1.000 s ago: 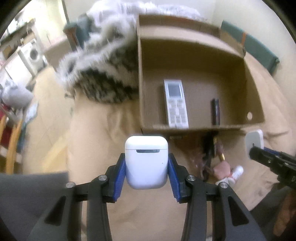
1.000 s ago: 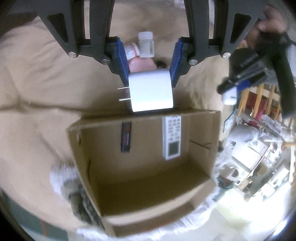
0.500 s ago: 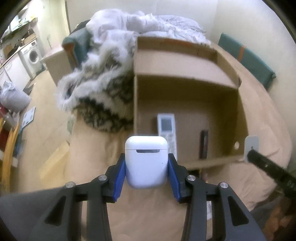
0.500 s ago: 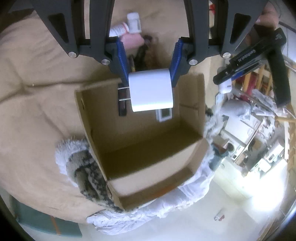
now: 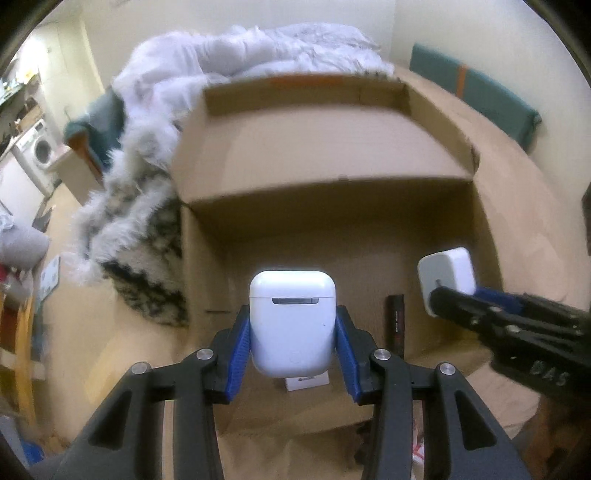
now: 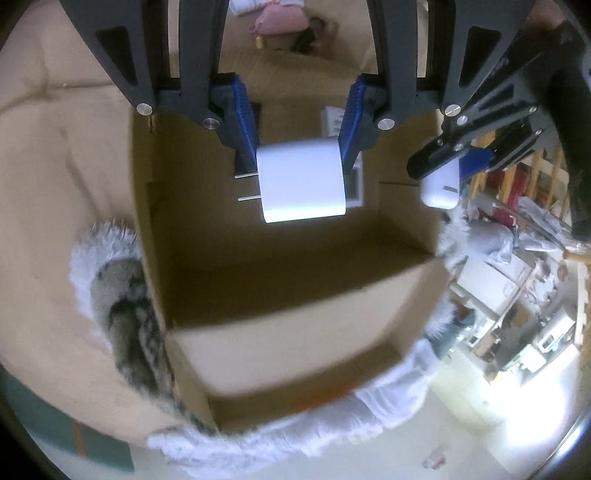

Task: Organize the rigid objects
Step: 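Carry the earbud case and charger into the box and open both grippers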

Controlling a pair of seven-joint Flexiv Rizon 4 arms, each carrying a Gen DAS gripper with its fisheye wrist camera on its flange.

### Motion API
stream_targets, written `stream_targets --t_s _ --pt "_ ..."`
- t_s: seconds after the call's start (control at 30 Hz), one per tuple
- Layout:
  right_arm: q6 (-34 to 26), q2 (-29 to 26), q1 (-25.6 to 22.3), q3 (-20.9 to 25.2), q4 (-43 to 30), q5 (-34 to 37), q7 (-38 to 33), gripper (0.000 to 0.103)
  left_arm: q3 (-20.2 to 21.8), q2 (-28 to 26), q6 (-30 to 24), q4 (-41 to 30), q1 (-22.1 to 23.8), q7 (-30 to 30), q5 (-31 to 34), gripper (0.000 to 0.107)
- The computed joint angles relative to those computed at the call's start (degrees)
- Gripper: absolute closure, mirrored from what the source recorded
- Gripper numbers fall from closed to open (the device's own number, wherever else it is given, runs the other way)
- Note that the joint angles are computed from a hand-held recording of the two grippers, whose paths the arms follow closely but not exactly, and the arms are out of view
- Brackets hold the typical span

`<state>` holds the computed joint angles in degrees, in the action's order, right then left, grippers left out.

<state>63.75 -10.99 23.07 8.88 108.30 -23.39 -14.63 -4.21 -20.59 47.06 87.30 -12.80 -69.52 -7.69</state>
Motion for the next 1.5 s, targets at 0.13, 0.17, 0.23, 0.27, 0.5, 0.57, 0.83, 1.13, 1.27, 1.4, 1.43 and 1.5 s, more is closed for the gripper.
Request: stream_targets --t_s 0.13,0.17,0.23,0.27,0.5,0.57,0.83,1.13,1.27,1.4,1.43,1.5 --pt "0.51 -1.75 -0.31 0.84 0.10 4.33 -0.50 0.060 -0.49 -1.71 -1.12 0.93 0.90 -1.26 -3.19 0.068" --pt "0.25 -2.08 -0.24 0.89 -0.17 4.70 -1.11 0.060 0.00 -2.09 -1.42 0.77 0.66 -2.78 -2.77 0.068" --pt "-1.76 -2.66 -0.02 1.03 -1.18 5.29 -2.73 0.060 -0.04 -2.31 -1.22 0.87 0.69 -2.73 -2.39 0.068" --pt "-2.63 -2.94 -0.02 1.17 -1.59 6.08 -3.29 0.060 -0.04 -2.28 -0.29 1.19 0.57 -2.40 -1.93 0.068" --pt "-5.04 -3.60 -0.05 1.17 -2.09 9.86 -3.10 0.059 0.29 -2.17 4.57 3.08 -0.06 -2.48 0.22 0.067" --pt "-5.02 -3.49 0.06 0.96 -1.92 9.64 -2.88 0.059 0.48 -2.54 4.38 2.73 -0.18 -2.55 0.88 0.067" --pt "-3.84 -2.94 0.08 0.41 -1.24 8.24 -2.01 0.060 0.78 -3.68 0.68 1.11 -0.22 -4.68 1.07 0.067" --pt "1.33 -2.39 -0.37 0.38 -0.02 8.46 -0.84 0.025 0.05 -2.73 3.00 2.94 0.98 -3.96 -1.23 0.035" --pt "2.67 -1.68 0.28 -0.93 1.01 4.54 2.23 0.014 0.44 -2.69 3.59 2.64 0.65 -3.45 -0.05 0.035" --pt "3.79 -1.36 -0.05 -1.08 1.75 3.21 3.97 0.004 -0.18 -2.44 3.57 2.97 0.93 -2.70 -1.08 0.035" --pt "4.03 -1.32 -0.14 -1.06 1.81 3.07 4.18 0.004 -0.58 -2.60 3.21 2.71 1.20 -2.37 -2.07 0.035" --pt "4.33 -1.12 -0.01 -1.46 2.08 1.67 5.31 0.004 -0.68 -2.50 3.28 2.98 1.27 -2.05 -2.74 0.035"
